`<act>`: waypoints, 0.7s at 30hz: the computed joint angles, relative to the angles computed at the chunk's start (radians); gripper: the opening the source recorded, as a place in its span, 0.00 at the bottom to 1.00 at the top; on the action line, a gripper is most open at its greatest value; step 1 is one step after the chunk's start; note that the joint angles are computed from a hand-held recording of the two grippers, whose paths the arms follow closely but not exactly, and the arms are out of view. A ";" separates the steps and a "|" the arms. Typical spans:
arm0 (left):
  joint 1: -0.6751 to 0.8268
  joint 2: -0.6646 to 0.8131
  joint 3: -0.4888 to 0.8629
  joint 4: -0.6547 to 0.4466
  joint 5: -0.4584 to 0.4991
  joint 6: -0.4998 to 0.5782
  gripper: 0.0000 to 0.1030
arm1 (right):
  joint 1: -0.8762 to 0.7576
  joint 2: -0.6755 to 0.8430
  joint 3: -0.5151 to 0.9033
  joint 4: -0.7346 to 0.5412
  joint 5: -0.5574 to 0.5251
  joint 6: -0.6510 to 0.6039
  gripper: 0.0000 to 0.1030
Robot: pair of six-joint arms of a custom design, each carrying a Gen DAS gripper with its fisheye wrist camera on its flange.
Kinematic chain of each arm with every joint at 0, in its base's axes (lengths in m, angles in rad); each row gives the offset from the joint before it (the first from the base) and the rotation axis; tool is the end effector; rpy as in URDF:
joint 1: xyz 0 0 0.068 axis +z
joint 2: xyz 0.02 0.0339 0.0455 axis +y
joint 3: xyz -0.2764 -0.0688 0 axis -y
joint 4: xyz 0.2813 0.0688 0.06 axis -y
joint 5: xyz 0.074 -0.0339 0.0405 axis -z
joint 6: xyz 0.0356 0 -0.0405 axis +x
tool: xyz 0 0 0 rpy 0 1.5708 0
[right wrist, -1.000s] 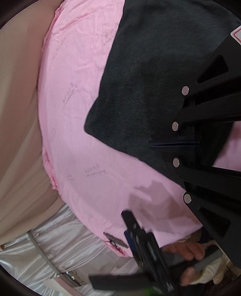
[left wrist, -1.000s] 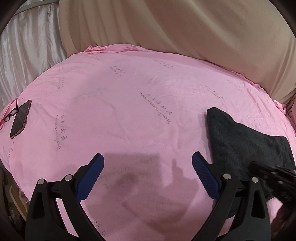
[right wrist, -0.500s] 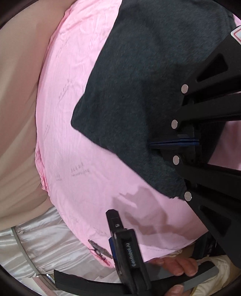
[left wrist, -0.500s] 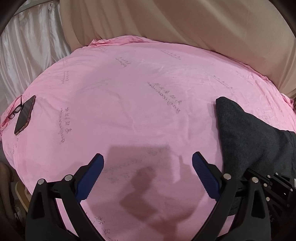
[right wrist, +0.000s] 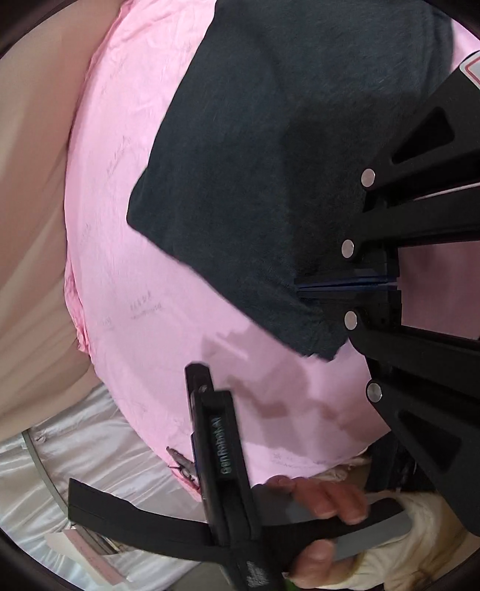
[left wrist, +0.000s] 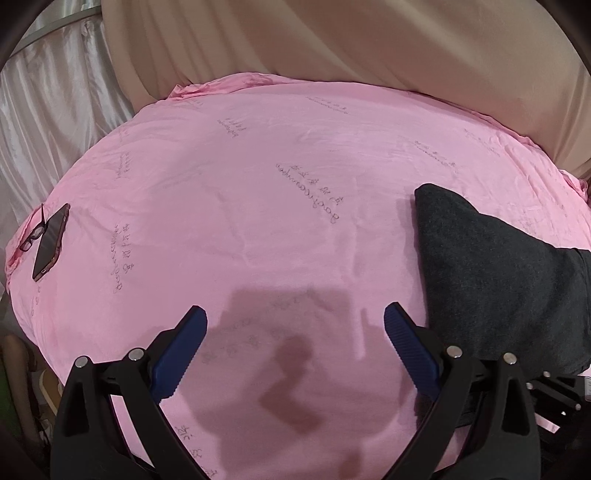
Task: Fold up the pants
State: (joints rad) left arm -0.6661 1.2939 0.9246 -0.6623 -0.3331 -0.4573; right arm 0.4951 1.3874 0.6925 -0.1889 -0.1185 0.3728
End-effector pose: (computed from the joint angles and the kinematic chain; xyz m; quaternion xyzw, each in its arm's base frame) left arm 0.2302 -0.1662 0.2414 0.0551 0.9500 -0.0047 0.3074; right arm 0.2562 0.1431 0.1667 -0.0773 0.9370 0.1919 0.2816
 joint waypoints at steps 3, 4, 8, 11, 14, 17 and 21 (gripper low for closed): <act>-0.017 -0.005 0.008 -0.019 -0.028 -0.005 0.92 | -0.019 0.053 0.032 0.011 -0.051 -0.020 0.06; -0.020 -0.009 0.008 -0.025 -0.036 -0.006 0.92 | -0.029 0.020 0.028 -0.012 -0.061 -0.007 0.06; -0.012 -0.027 0.000 -0.038 -0.043 -0.006 0.92 | -0.067 -0.157 -0.047 -0.052 -0.046 0.016 0.06; -0.014 -0.008 0.008 -0.031 -0.035 -0.006 0.92 | -0.091 -0.048 -0.079 0.061 -0.137 0.038 0.06; -0.034 0.010 0.034 -0.031 -0.035 -0.006 0.92 | -0.103 -0.038 -0.027 -0.004 -0.161 0.017 0.06; -0.055 0.005 0.055 -0.023 -0.022 0.006 0.92 | -0.174 -0.167 -0.018 -0.105 -0.133 -0.017 0.05; -0.085 0.044 0.114 0.024 0.029 0.026 0.92 | -0.397 -0.371 -0.010 -0.264 -0.056 -0.074 0.05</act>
